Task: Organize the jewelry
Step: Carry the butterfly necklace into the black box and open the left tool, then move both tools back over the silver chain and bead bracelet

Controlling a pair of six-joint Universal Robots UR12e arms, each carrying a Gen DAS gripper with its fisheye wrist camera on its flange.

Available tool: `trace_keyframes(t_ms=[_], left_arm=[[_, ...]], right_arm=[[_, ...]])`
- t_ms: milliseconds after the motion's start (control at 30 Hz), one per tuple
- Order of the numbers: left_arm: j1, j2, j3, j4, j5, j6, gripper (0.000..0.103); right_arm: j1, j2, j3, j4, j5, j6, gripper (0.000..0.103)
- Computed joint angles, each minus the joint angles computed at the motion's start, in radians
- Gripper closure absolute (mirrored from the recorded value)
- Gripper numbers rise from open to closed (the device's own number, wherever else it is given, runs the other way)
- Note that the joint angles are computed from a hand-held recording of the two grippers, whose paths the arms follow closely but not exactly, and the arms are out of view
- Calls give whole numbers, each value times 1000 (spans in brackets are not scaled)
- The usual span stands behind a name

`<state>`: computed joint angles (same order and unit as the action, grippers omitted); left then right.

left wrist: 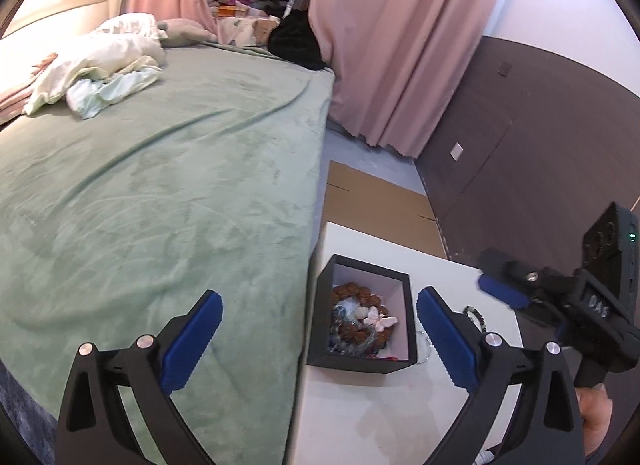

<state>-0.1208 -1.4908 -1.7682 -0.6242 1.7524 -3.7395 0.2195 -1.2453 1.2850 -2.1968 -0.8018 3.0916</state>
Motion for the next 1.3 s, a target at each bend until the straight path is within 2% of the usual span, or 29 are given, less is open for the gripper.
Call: trace_keyframes(t_ms=[67,167,533,733,833,967,1033,1133,1300], left_arm=[[-5,5,-7,-4,7,-12,8],[-14,4,-15,4,0,-26,8],[-69,-39,10,19,-7,-4,9],[-90,-66,36,7,-3,13,9],[-105,-80,46,5,8,31,9],[-123,-110,69,-4,10,20,14],[-130,-129,83,2,0,18,17],[-147,-163,117,2,-4,45,18],[-165,-222,172,-2,-41,88,23]], right_arm=[[-5,-6,-8,36,-21,-40,18],[-18,-19,0,32,-58,-50,17],[-73,-27,-35,132,-143,-111,16],[-94,-19,-44,122,-196,-139,16],[-113,-19,-12,110,-167,-141,16],[-140,-6,-7,131,-164,-82,16],[-144,-3,-8,117,-207,-73,16],[-165,1,-6,126,-179,-52,16],[-193,-1,0,134,-186,-26,16]])
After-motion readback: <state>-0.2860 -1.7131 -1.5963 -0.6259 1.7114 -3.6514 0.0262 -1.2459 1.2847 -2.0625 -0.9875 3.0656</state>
